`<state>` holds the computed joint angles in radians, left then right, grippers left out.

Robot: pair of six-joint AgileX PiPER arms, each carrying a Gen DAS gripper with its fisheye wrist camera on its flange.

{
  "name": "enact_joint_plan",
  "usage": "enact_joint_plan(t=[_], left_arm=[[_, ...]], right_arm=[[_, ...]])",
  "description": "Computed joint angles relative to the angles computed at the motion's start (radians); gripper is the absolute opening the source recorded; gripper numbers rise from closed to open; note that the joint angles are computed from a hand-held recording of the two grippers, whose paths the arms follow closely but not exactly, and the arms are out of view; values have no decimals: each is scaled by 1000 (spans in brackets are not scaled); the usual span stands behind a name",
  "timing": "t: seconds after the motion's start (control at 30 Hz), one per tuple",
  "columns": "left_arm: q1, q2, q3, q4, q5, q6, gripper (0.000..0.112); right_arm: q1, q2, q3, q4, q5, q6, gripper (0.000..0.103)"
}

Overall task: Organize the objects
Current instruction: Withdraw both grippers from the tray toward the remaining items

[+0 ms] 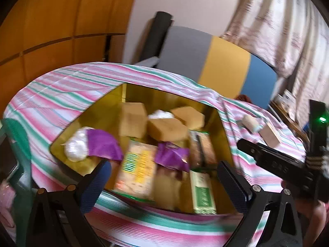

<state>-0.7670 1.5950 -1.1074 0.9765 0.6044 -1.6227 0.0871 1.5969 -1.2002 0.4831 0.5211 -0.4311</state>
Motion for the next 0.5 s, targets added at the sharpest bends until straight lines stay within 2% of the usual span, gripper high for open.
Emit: enact_joint_plan(t=[0.27,0.5], left_arm=[[-90,40,-41,-22,-59,104,103],[-146,100,-126,-112,-66,240,103]], right_arm=[[-134,0,82,-17,-23,-58,65],[-308,51,76,-29,-37,-80,65]])
